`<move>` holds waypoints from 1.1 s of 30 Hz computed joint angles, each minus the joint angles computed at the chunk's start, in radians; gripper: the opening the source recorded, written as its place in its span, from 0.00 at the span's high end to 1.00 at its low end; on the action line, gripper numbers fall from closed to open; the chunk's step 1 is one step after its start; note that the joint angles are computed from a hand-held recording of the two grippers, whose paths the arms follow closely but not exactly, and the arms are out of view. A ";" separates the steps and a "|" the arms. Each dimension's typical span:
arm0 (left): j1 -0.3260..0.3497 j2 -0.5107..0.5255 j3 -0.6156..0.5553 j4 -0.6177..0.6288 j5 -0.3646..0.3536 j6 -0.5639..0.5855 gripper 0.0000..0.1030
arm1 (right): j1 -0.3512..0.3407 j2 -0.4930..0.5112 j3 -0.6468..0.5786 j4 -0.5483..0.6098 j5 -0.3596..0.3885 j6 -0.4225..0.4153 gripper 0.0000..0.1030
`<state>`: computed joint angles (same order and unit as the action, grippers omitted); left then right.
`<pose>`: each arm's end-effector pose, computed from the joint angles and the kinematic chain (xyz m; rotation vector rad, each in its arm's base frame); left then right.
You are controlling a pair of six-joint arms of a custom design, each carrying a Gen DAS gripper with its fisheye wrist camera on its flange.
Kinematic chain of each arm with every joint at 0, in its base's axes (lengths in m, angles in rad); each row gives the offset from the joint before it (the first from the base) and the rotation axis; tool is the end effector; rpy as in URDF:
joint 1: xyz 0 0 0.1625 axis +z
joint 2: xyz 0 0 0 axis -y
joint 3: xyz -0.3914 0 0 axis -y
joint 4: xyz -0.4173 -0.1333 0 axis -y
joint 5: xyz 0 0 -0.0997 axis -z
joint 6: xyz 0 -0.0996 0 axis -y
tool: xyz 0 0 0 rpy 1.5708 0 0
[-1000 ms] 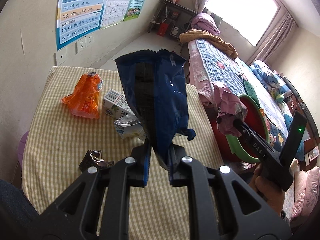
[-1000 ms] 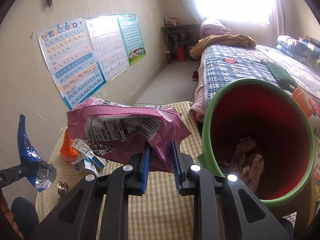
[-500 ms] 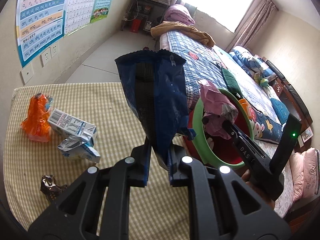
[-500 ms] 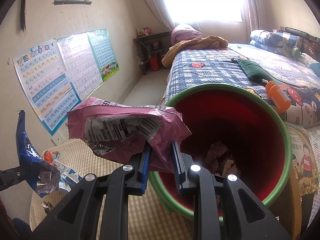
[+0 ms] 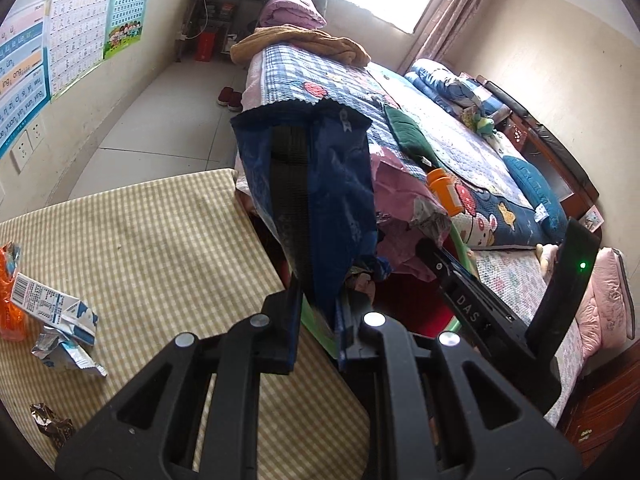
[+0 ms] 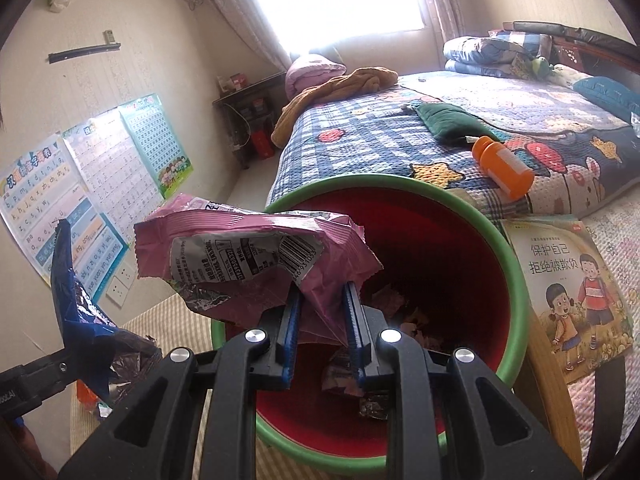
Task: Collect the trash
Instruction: 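Open the right gripper to drop the pink bag while the left drops the blue bag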
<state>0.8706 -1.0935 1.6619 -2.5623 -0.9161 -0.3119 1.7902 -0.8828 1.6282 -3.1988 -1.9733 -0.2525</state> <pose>-0.2736 -0.6257 0.2544 0.3178 2.6057 -0.9227 0.2420 -0.6522 0.2006 0.3492 -2.4802 1.1691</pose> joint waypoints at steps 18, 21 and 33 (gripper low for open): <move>0.033 0.192 -0.177 0.037 -0.112 0.049 0.87 | -0.036 -0.026 -0.002 -0.032 -0.021 0.094 0.77; 0.041 0.200 -0.185 0.048 -0.117 0.034 0.82 | -0.036 -0.022 -0.010 -0.024 -0.033 0.101 0.77; 0.035 0.155 -0.133 -0.062 -0.070 0.020 0.23 | -0.027 -0.017 -0.003 -0.078 -0.059 0.104 0.29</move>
<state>0.9053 -0.9389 1.5291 -2.6240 -0.9858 -0.2921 1.7631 -0.9000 1.6250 -3.2768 -2.0323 -0.1482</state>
